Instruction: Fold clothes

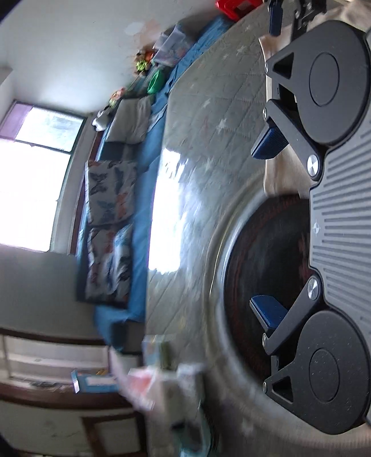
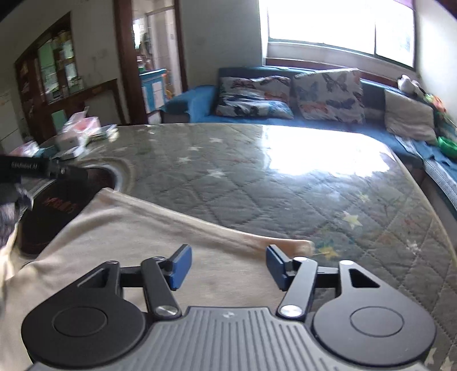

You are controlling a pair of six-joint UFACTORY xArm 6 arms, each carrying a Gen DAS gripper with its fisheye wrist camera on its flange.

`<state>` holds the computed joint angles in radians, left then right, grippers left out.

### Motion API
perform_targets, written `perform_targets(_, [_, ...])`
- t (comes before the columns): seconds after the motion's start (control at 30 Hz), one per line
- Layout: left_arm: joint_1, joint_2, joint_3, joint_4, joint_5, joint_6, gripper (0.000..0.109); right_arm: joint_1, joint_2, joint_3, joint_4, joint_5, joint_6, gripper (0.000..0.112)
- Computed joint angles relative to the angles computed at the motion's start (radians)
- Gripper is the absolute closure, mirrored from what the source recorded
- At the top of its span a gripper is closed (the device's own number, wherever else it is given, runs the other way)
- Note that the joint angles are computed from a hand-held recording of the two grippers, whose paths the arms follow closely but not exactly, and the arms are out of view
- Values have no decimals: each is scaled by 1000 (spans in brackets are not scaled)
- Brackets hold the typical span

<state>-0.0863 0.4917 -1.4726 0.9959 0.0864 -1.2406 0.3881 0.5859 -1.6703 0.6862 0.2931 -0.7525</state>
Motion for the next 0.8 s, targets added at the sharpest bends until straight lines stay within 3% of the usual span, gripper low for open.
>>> perform_targets(0.1, [18, -98, 100, 239, 37, -217, 6, 25, -56, 67, 60, 0, -90, 38])
perform_targets(0.17, [18, -166, 179, 348, 87, -314, 6, 42, -91, 108, 97, 3, -144, 23])
perform_targets(0.23, [9, -233, 260, 447, 151, -405, 6, 63, -125, 154, 138, 0, -200, 22])
perform_targets(0.37, [-18, -359, 421, 564, 288, -529, 6, 123, -198, 261, 190, -26, -301, 15])
perform_targets(0.47, [-20, -420, 502, 589, 333, -586, 6, 164, -225, 308, 202, -53, -353, 11])
perform_targets(0.8, [54, -501, 615, 609, 237, -703, 7, 243, -226, 352, 91, -147, -244, 10])
